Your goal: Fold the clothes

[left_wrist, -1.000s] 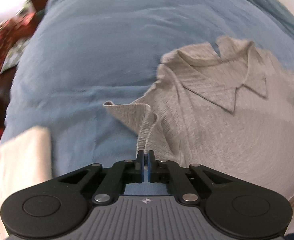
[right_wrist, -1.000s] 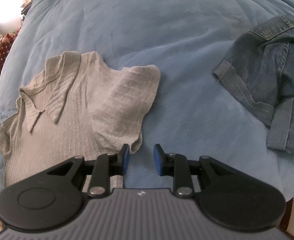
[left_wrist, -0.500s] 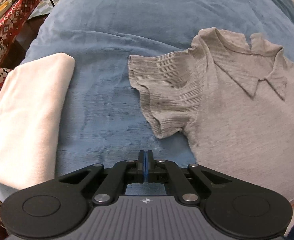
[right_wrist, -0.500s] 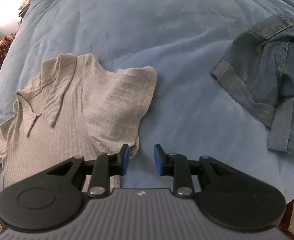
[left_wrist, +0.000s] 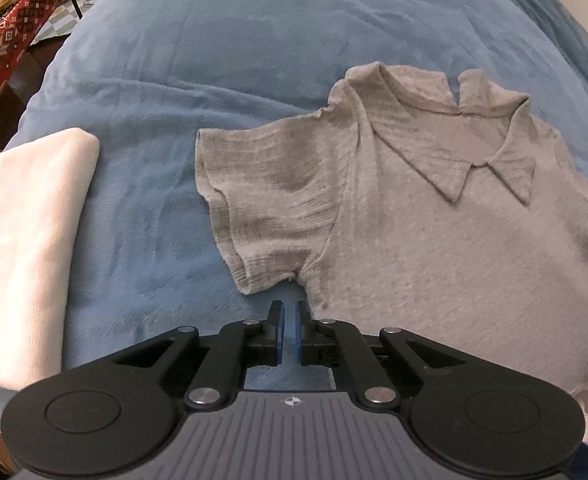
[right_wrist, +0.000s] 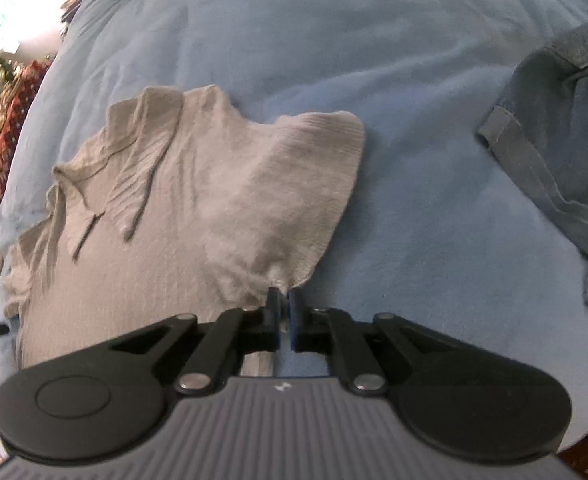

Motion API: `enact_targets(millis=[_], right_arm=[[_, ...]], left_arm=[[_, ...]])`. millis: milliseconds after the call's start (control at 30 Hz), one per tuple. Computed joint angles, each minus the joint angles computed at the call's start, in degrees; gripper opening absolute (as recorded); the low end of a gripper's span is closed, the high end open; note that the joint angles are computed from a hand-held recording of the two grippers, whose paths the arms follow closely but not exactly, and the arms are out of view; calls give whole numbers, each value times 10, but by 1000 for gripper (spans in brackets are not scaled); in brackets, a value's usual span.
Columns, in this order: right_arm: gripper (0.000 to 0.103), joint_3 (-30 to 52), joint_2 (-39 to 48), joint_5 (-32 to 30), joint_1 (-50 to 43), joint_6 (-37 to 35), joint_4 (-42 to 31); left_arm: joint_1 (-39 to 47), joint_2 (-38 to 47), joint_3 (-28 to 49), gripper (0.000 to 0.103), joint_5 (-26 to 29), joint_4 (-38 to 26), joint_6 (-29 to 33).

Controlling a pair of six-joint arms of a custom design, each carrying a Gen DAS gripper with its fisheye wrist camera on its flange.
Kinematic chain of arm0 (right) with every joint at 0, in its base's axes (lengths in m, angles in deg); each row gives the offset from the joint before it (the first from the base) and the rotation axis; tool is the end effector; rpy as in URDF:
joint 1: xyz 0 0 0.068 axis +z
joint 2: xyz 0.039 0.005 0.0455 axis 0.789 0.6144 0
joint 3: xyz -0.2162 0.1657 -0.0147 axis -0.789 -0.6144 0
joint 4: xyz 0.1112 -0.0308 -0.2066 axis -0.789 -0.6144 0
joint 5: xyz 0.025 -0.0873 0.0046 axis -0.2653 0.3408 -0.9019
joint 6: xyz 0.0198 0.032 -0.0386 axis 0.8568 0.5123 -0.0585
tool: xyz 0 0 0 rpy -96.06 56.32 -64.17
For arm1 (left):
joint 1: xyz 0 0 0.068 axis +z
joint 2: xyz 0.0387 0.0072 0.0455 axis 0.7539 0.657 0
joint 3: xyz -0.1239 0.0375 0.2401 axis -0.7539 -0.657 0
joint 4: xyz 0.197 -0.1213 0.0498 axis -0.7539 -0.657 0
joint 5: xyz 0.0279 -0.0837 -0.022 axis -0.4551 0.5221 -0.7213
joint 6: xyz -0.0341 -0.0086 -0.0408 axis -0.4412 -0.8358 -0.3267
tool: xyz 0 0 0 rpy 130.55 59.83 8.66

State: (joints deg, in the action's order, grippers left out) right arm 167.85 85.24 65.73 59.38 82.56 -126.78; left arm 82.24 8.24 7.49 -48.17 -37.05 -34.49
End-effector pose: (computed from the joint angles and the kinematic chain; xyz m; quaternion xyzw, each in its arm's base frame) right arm 0.2346 0.0401 0.3388 0.1137 0.9679 0.1824 0.1300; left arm 0.1577 0.0936 0.3064 -0.0234 0.9900 -0.0636 0.1237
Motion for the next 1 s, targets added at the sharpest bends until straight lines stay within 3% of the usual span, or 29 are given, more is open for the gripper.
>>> enact_targets(millis=[67, 133, 167, 333, 567, 733, 867, 1000], right_arm=[[6, 4, -15, 8, 21, 24, -21], [24, 6, -27, 32, 34, 44, -27], [25, 5, -31, 33, 28, 45, -26], [25, 50, -4, 52, -27, -33, -38], [26, 140, 91, 99, -77, -210, -28], [25, 174, 130, 65, -92, -255, -35], [25, 178, 138, 60, -68, -246, -27], [25, 178, 154, 91, -42, -241, -12]], left_arm=[[-7, 0, -1, 4, 0, 3, -4], [-15, -1, -4, 4, -1, 7, -8], [-17, -1, -5, 4, 0, 8, -10], [-18, -4, -8, 4, -1, 7, -6], [-1, 7, 3, 5, 13, -3, -17], [-19, 7, 3, 6, 8, 3, -13], [-29, 16, 6, 6, 7, 6, -14], [-36, 29, 11, 6, 9, 10, -21]])
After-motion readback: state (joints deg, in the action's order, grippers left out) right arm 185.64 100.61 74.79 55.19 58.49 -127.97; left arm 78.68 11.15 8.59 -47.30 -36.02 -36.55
